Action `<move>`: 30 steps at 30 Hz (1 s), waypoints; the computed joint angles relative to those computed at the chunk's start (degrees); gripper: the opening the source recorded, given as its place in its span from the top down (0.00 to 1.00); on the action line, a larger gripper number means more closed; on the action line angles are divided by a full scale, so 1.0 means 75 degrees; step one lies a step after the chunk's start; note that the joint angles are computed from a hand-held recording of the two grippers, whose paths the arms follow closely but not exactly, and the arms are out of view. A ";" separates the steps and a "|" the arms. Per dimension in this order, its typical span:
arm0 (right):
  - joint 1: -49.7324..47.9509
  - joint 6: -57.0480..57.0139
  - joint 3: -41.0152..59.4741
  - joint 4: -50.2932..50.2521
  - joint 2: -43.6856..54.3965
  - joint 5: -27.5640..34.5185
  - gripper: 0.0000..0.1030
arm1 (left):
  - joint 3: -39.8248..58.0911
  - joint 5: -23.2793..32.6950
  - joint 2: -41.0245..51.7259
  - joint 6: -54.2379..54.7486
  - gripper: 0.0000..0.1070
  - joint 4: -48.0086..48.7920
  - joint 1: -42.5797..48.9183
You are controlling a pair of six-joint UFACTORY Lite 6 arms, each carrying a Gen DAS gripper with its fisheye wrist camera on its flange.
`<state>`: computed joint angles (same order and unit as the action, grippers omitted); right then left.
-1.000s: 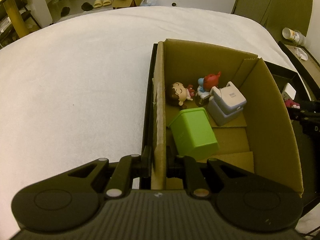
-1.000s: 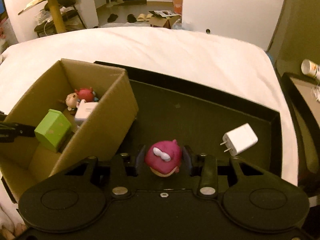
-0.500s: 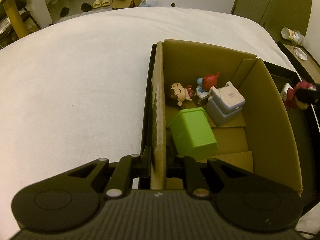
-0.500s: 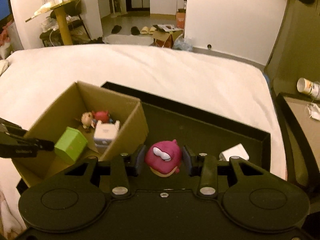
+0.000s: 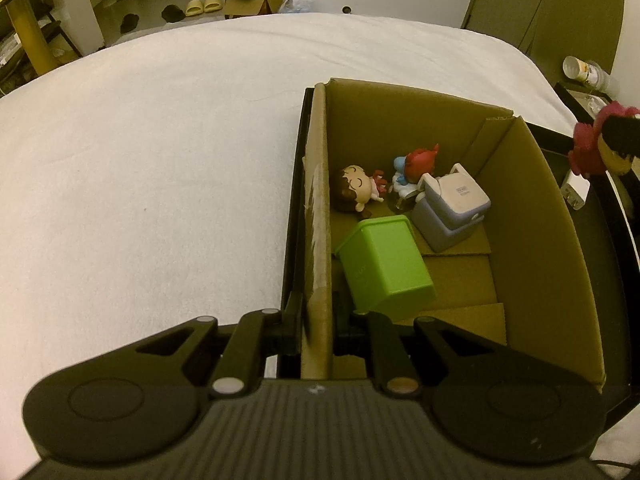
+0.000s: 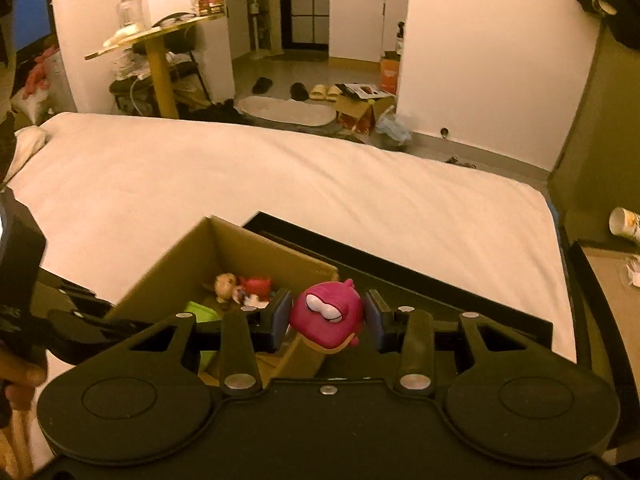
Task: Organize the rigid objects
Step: 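Carry the pink dinosaur over the box with the right gripper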
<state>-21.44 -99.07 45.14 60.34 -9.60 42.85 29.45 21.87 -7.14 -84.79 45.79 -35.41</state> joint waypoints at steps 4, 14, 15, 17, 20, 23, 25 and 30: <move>0.0304 0.0384 -0.0080 -0.0142 -0.0135 -0.0129 0.62 | -0.0074 -0.0054 -0.0068 -0.0014 0.89 0.0049 0.0022; 0.0995 0.0942 -0.0534 -0.0448 -0.0600 -0.0273 0.62 | -0.0142 -0.0060 -0.0090 -0.0252 0.89 0.0246 -0.0053; 0.1070 0.0976 -0.0580 -0.0482 -0.0619 -0.0299 0.62 | -0.0143 -0.0064 -0.0090 -0.0253 0.89 0.0247 -0.0048; 0.1233 0.1030 -0.0708 -0.0560 -0.0703 -0.0357 0.62 | -0.0138 -0.0071 -0.0083 -0.0261 0.89 0.0245 -0.0045; 0.1429 0.1112 -0.0847 -0.0648 -0.0707 -0.0501 0.62 | -0.0143 -0.0087 -0.0075 -0.0270 0.89 0.0268 -0.0031; 0.1483 0.1131 -0.0961 -0.0696 -0.0681 -0.0559 0.62 | -0.0154 -0.0103 -0.0080 -0.0289 0.89 0.0291 -0.0024; 0.1552 0.1164 -0.1056 -0.0761 -0.0708 -0.0670 0.62 | -0.0155 -0.0098 -0.0083 -0.0279 0.89 0.0279 -0.0027; 0.1706 0.1231 -0.1219 -0.0843 -0.0724 -0.0769 0.62 | -0.0184 -0.0127 -0.0100 -0.0300 0.89 0.0293 -0.0005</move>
<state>-8.64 -89.83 36.00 54.02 -15.03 37.08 28.07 20.91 -7.89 -87.05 47.98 -35.45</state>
